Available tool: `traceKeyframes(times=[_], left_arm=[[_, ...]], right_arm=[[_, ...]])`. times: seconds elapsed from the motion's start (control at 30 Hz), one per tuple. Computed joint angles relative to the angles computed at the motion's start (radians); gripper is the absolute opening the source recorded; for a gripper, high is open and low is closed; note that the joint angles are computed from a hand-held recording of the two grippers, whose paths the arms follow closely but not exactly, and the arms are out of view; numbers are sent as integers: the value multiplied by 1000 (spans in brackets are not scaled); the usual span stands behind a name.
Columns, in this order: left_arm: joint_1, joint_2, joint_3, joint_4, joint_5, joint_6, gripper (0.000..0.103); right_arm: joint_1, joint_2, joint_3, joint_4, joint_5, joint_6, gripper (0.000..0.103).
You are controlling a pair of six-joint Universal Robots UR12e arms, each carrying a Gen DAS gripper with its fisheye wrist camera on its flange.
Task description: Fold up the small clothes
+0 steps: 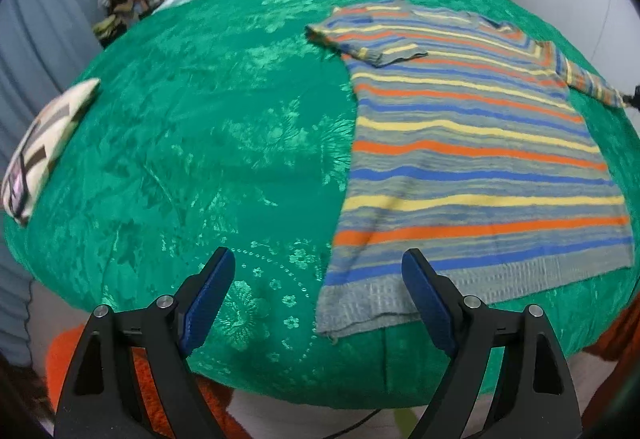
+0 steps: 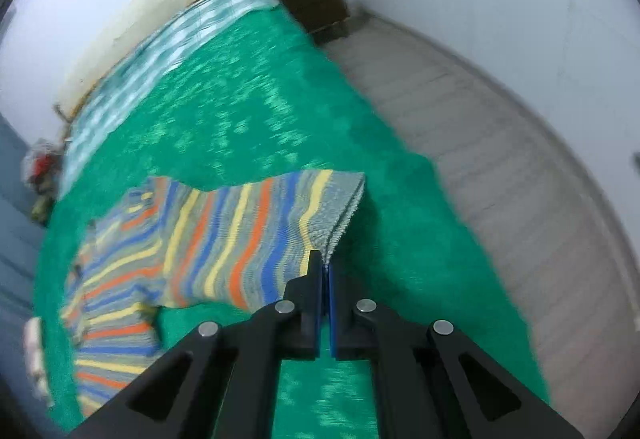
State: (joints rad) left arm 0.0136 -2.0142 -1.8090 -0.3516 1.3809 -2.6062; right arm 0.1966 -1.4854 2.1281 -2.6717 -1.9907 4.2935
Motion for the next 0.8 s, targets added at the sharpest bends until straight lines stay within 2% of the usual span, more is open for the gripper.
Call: traceKeyframes(times=[0.1,0.23,0.3,0.5,0.7,0.73,0.8], left_arm=[[-1,3,-5,-3,1,6,87],[0,7,-10,3,14,7,87],[4,7,-12,7,15,2,87],[10,0,-5,-17,46,-11,87],[15,1,-5,5,75,2,87],[14,2,-3,12,88,14,87],[14,5,5,21,100,32,87]], right_arm=[[-4,-7,-19,138,-33,33,1],[-2,10,-39,236,-30,67,1],[2,13,-39,245,-27,101,1],[4,22,-40,276,-30,123,1],[0,37,-48,271,-36,75,1],[2,35,-46,270,-41,67,3],[11,22,-40,278,-43,56,19]])
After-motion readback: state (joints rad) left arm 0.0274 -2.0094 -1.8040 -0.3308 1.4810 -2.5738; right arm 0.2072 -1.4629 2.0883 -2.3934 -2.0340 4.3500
